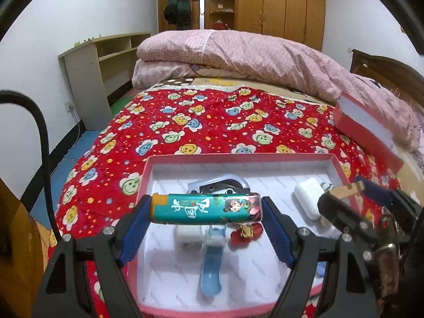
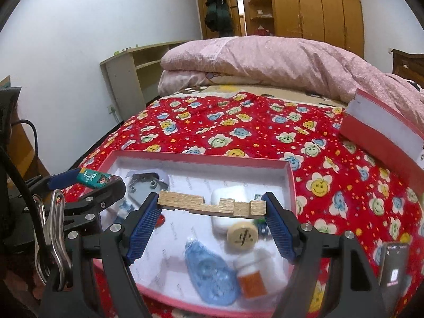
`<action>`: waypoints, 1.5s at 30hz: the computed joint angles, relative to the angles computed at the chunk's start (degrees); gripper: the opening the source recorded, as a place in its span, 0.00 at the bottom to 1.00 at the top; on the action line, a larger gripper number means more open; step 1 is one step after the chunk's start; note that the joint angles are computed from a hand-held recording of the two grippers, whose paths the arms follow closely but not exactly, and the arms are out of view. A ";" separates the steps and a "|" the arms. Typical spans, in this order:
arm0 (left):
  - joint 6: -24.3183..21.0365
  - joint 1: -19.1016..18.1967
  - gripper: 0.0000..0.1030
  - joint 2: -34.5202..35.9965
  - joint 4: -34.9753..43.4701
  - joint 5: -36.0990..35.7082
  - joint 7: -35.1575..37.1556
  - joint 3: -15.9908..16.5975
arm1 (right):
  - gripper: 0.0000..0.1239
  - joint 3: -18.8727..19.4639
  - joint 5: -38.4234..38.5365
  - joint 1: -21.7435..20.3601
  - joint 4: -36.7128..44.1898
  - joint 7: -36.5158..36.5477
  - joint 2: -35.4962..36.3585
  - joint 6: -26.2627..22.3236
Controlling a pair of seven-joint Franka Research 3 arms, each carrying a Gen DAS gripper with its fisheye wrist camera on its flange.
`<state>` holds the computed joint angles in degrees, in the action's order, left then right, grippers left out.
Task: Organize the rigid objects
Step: 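Carry the teal lighter and wooden block into the tray and open both tools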
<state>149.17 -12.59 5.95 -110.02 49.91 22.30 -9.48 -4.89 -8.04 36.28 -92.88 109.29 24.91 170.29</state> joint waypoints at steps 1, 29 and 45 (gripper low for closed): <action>-0.17 0.10 0.81 0.88 0.82 -0.37 0.64 0.04 | 0.64 0.27 0.21 -0.35 1.24 -0.46 0.84 -0.68; 0.27 -1.41 0.85 6.43 4.79 -3.66 2.98 2.98 | 0.71 2.52 4.26 -3.33 10.81 -4.27 8.31 -6.44; -0.20 0.12 0.85 -2.18 -3.38 -2.79 -0.44 0.18 | 0.71 1.48 2.70 -1.00 -0.17 -1.81 -0.08 -1.80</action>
<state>148.97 -12.47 3.78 -113.40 47.12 21.86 -9.29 -3.41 -5.34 35.28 -93.05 107.48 24.82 168.49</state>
